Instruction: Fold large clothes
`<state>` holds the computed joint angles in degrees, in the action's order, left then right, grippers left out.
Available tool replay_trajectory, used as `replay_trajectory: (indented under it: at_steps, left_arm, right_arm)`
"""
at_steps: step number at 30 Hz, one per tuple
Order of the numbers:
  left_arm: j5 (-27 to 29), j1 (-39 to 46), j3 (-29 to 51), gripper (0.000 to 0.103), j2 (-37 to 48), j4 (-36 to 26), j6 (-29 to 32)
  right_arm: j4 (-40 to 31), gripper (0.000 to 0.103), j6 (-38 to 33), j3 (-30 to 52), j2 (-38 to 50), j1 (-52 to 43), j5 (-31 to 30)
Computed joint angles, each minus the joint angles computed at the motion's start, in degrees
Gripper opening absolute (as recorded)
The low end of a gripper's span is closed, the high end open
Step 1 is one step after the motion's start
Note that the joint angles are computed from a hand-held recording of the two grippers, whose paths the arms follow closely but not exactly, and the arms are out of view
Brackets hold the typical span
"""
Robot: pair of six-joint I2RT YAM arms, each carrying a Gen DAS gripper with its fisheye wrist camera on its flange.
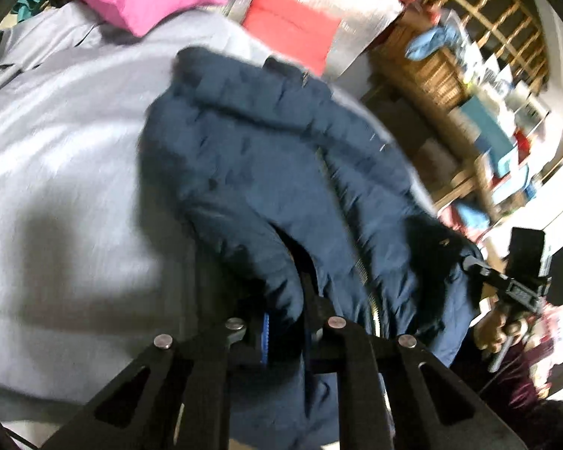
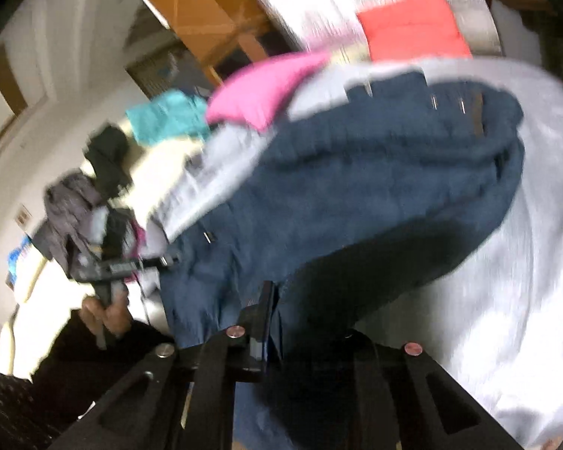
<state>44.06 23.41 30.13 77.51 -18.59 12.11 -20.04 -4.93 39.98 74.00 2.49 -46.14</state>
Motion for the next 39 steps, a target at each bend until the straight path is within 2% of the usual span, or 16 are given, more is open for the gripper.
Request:
replay_trajectory:
  at_steps: [1,5,8,9,13,16,21,24,28,31,33,35,36,37,39]
  left_arm:
    - [0.89,-0.24,1.70,0.013,0.57,0.17,-1.35]
    - [3.89,-0.92,8.62,0.013,3.80,2.61,-8.52]
    - [4.97,-1.63,14.49,0.013,7.72,8.12,-16.95]
    - [4.78,-1.83,16.19,0.013,9.08,9.66,-18.95]
    - [0.85,-4.46,26.10,0.013,18.73,17.56,-28.62]
    - [-2.61,-6.24,34.35,0.013,26.48,20.64,-34.15]
    - [-9.11,-9.67,48.72,0.013,39.46,20.31,-38.90]
    - [-11.74,-10.89,57.40,0.013,47.26,17.74,-40.91]
    - [-14.15,-11.67,66.37,0.014,54.13,11.29,-42.29]
    - [-13.13,-11.37,71.11,0.015,57.23,8.87,-44.26]
    - [-12.88,-11.38,73.65,0.015,58.32,6.93,-44.56]
    - [-10.97,-10.93,74.64,0.016,58.80,7.24,-45.35]
    - [-9.48,-10.62,74.22,0.017,58.77,8.81,-46.02]
    - [-8.63,-10.40,73.65,0.017,58.50,9.64,-46.59]
    - [-6.54,-9.70,72.17,0.018,58.17,12.28,-49.00]
  right_arm:
    - [0.62,0.015,0.39,0.52,0.03,-0.96,-1.24]
    - [11.03,0.015,10.11,3.50,3.46,-3.52,-5.24]
    - [22.37,0.015,20.85,6.44,9.22,-4.89,-6.08]
    - [26.65,0.015,24.89,7.81,11.95,-4.98,-5.39]
    - [35.69,0.015,35.54,16.59,23.53,-5.55,-3.23]
    - [37.52,0.015,39.50,24.50,31.91,-5.09,-1.02]
    - [35.63,0.015,45.30,40.78,47.74,-5.70,-0.20]
    - [27.43,0.016,45.14,53.64,57.02,-5.29,0.14]
    - [16.56,0.020,50.19,70.27,68.51,-6.16,-5.00]
    - [17.17,0.024,57.28,76.31,73.53,-7.34,-10.42]
    - [22.67,0.031,62.67,76.72,74.80,-8.02,-13.18]
    - [33.34,0.054,71.90,74.57,75.33,-8.73,-16.31]
    - [42.01,0.069,79.32,72.70,75.67,-9.07,-17.54]
    - [53.70,0.075,88.99,70.44,76.34,-9.48,-17.68]
    - [65.87,0.076,99.00,68.76,77.30,-10.04,-17.71]
